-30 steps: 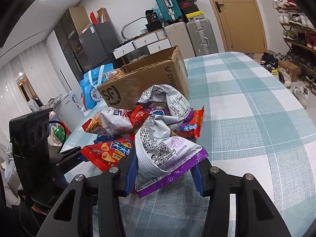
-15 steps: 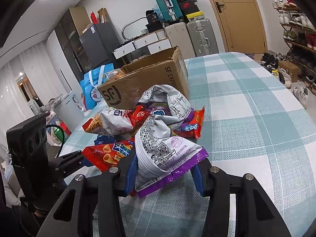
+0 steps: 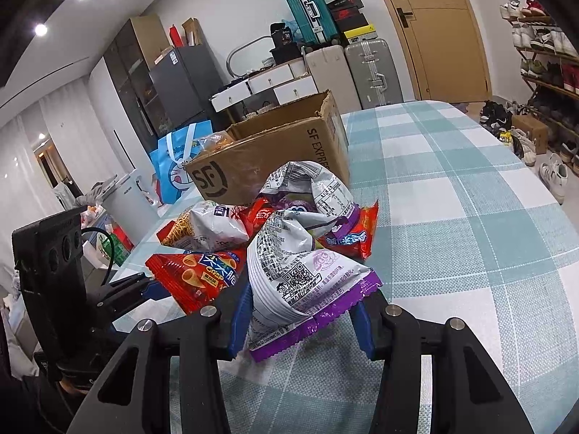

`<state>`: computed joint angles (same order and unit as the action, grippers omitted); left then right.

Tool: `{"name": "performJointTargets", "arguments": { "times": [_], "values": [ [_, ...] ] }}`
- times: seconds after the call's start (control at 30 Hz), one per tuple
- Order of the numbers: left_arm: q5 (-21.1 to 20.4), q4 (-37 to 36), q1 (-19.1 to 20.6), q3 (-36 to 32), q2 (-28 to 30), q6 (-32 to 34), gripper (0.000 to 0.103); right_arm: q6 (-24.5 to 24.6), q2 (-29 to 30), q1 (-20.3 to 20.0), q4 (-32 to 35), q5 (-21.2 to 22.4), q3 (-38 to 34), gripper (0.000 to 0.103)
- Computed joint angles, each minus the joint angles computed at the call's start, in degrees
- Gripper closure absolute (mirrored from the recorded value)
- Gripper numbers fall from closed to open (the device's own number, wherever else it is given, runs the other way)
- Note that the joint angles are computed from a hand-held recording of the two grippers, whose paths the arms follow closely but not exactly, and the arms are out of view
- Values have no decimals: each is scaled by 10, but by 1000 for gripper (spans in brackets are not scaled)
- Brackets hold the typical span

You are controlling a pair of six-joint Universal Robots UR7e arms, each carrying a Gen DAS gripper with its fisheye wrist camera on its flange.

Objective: Organize snacks

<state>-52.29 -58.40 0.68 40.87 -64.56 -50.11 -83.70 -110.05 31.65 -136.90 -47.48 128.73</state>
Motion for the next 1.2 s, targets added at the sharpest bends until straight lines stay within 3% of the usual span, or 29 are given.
{"name": "performJointTargets", "arguments": {
  "times": [0.3, 0.53, 0.73, 0.9, 1.2],
  "values": [
    [13, 3, -10, 6, -10, -11, 43, -11, -7, -3, 6, 8, 5, 55],
    [-9, 42, -4, -17, 5, -16, 42, -10, -7, -1, 5, 2, 6, 55],
    [-17, 57, 1, -31, 20, -20, 31, -9, -7, 0, 6, -2, 5, 55],
    [-12, 40, 3, -20, 17, -17, 42, -9, -7, -2, 11, 2, 3, 55],
    [8, -4, -4, -1, -6, -15, 47, -21, -12, -9, 27, 19, 3, 55]
  ]
}}
